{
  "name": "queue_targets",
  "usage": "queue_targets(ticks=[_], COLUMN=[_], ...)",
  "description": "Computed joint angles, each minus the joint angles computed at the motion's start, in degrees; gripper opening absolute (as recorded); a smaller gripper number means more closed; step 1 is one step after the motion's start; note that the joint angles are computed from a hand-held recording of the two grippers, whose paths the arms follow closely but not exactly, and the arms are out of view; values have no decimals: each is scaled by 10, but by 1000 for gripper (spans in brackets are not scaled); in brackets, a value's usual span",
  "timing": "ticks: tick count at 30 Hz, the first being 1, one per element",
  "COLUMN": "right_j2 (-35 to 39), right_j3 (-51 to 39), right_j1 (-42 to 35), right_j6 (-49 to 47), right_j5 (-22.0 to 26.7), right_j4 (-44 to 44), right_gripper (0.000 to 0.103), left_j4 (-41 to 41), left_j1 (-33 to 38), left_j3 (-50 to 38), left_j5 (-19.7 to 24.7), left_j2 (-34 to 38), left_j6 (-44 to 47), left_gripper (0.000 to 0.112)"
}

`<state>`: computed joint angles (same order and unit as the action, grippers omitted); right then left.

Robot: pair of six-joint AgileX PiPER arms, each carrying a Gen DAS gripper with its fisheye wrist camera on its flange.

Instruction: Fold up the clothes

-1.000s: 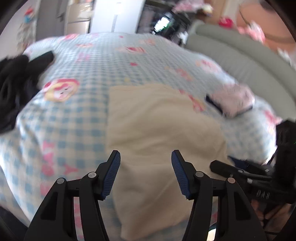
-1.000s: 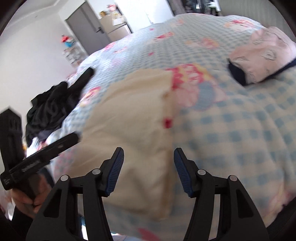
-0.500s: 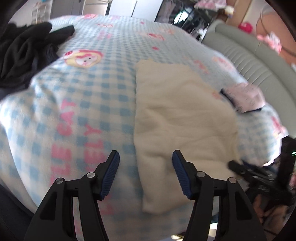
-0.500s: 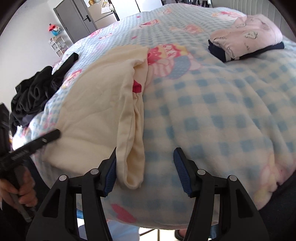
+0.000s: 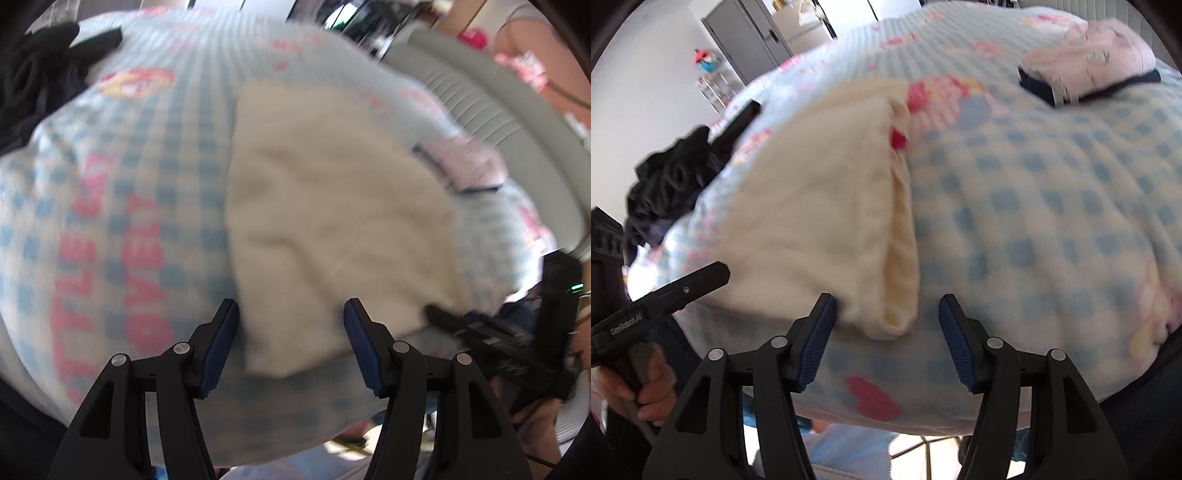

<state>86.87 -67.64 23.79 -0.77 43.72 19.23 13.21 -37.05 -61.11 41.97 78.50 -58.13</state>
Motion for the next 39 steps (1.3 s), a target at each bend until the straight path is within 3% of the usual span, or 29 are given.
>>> queue_targets(ticks=[5, 8, 10, 11, 13, 15, 19, 23, 27, 29, 31, 33, 36, 39], right_j2=[-12, -25, -37, -37, -29, -14, -15, -18, -34, -19, 8, 14, 5, 27], right_j3=[11, 18, 27, 28, 24, 17, 16, -6, 0, -12, -36, -39, -39, -60], right_j1=[-32, -51, -58, -57, -50, -28, -46, -54, -32, -24, -12, -33, -77, -96], right_j6=[-19, -31, -50, -58, -72, -35, -33, -21, -31, -17, 40, 34, -28, -101], right_j5=[7, 11, 8, 8, 13, 13, 22, 44, -1, -5, 10, 31, 61, 98], right_j4=[23, 44, 69, 77, 85, 36, 35, 23, 39, 30, -32, -18, 63, 144], right_gripper=[59, 59, 60, 60, 60, 59, 59, 58, 59, 59, 58, 58, 60, 62], left_j4=[82, 47, -20, -29, 4, 32, 92, 130, 138, 121, 94, 73, 2, -100], left_j1=[-43, -35, -12, -13, -33, -49, -70, -86, -89, -85, -70, -58, -14, 46], left_j3=[-19, 13, 42, 41, 13, -9, 7, 32, 40, -1, -1, 13, 16, 21], left_j5=[72, 20, -44, -51, -10, 32, 63, 33, -8, 48, 91, 77, 29, -31], left_j2=[-1, -31, -44, -38, -10, 15, -14, -46, -48, -7, -12, -44, -59, -28], left_j6=[-103, -104, -50, -42, -57, -74, -166, -214, -210, -180, -164, -165, -69, 17], left_gripper=[60, 58, 58, 58, 58, 59, 58, 54, 54, 54, 56, 56, 54, 55])
